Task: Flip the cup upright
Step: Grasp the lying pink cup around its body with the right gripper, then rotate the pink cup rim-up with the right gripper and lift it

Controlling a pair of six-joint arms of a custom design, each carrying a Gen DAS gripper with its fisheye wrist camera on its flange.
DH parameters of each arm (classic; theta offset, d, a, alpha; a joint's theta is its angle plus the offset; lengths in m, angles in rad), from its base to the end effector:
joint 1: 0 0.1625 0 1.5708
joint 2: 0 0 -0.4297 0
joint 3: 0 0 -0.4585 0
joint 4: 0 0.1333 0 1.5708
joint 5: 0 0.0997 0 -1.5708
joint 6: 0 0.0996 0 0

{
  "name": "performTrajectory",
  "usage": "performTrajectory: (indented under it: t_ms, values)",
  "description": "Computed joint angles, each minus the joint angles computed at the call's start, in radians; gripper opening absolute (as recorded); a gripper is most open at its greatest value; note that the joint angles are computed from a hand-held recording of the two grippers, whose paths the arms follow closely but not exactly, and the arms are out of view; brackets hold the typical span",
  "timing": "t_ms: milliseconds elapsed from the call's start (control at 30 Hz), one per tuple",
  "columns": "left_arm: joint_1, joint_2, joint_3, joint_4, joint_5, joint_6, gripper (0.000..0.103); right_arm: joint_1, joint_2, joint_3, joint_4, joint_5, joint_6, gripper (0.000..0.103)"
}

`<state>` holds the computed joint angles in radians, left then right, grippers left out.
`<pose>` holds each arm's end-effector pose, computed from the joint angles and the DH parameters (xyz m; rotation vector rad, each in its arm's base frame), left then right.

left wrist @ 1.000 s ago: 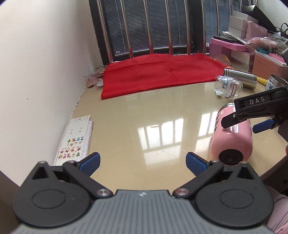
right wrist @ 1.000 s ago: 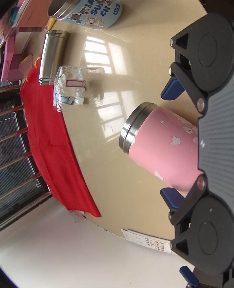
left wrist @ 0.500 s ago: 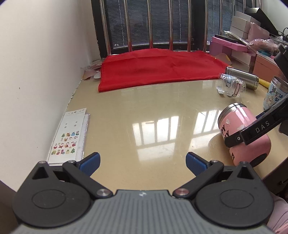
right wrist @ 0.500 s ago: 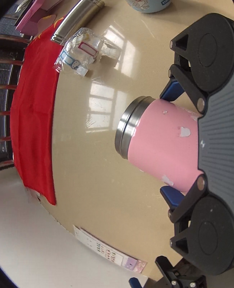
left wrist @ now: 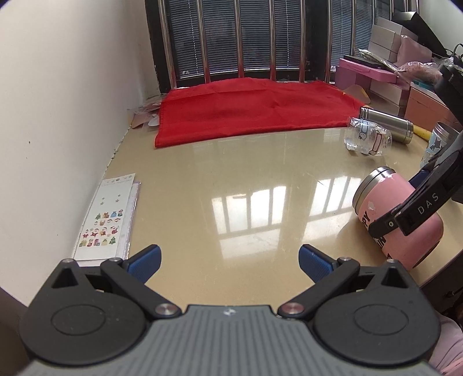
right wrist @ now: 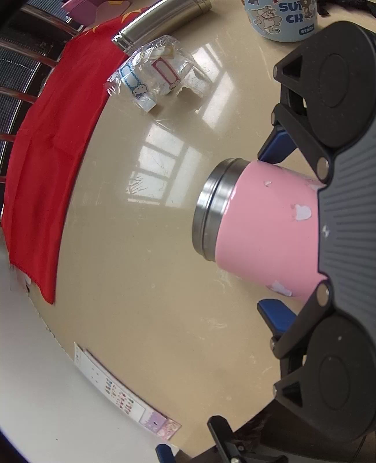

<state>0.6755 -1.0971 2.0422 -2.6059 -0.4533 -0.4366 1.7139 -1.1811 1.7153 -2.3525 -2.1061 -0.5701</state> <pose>-0.3037 -0.5289 0.1388 0.4298 2.1075 -0.9066 0.1780 -0.6568 0.2679 0.8130 -2.4330 0.1627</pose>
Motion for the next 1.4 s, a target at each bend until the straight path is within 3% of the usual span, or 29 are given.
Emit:
performTrajectory:
  t_ms: [267,433,733,1100,1400]
  values:
    - [-0.008,0.001,-0.004,0.018,0.005,-0.015,0.103,-0.018,0.062,-0.101,0.107,-0.007,0.327,0.100]
    - [-0.010,-0.003,-0.003,0.020,0.007,-0.022,0.103,-0.014,0.076,-0.127,0.131,-0.018,0.350,0.084]
    - [-0.007,0.002,-0.005,0.004,-0.001,-0.015,0.103,-0.028,0.034,-0.084,0.094,0.040,0.266,0.083]
    - [-0.010,0.012,-0.018,0.021,0.005,-0.026,0.103,-0.130,-0.178,0.169,-0.260,0.382,0.064,0.083]
    - [-0.030,0.031,-0.034,0.045,0.026,-0.073,0.103,-0.172,-0.225,0.256,-0.402,0.530,-0.062,0.083]
